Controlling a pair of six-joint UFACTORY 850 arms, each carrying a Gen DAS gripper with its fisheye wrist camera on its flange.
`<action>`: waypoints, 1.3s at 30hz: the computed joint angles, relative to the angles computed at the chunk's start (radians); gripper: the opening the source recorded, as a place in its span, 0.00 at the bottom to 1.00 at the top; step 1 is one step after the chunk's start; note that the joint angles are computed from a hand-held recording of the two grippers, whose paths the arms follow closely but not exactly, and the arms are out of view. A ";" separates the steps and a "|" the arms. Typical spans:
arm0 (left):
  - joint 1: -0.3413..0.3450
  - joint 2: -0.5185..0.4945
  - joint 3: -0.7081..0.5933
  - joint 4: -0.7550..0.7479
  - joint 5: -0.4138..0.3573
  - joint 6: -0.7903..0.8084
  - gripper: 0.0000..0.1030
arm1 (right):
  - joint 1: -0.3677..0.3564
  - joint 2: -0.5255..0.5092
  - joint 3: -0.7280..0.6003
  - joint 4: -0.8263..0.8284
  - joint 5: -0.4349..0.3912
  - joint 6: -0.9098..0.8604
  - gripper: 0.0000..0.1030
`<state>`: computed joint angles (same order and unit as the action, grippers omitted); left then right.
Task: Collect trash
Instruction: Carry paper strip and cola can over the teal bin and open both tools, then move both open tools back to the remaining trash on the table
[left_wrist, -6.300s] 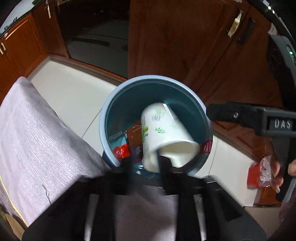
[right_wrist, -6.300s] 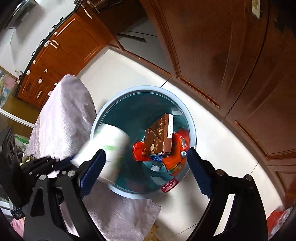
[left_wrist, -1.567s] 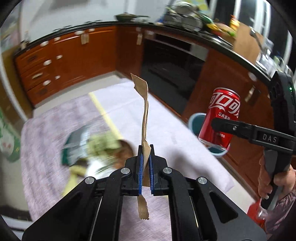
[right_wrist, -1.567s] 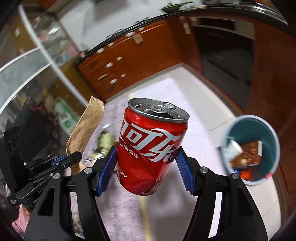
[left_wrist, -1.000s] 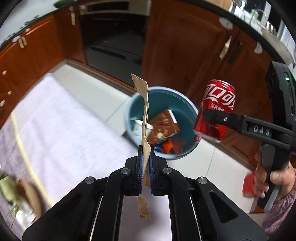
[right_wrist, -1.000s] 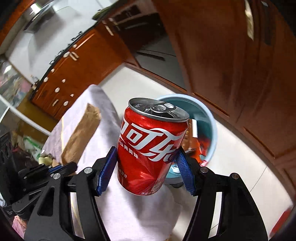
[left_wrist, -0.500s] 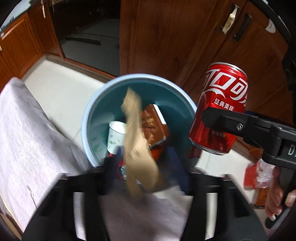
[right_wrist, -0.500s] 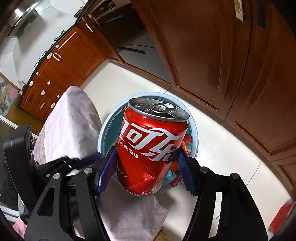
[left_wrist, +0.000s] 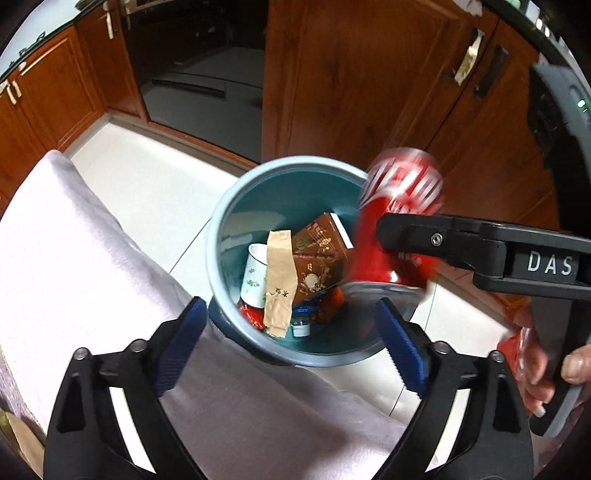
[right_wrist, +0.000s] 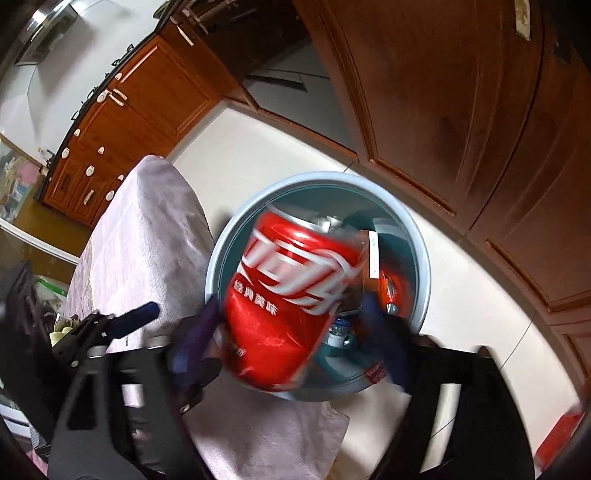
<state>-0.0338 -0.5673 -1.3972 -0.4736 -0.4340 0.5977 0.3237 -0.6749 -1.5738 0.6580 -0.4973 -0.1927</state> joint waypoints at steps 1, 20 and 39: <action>0.003 0.006 0.005 -0.014 0.002 0.008 0.93 | 0.002 0.003 0.002 0.000 0.006 0.004 0.80; 0.056 0.167 0.158 -0.125 0.023 0.095 0.96 | 0.047 0.072 0.050 -0.120 0.015 0.138 0.87; 0.270 0.461 0.425 -0.187 0.095 0.171 0.96 | 0.238 0.123 0.039 -0.130 0.001 0.134 0.87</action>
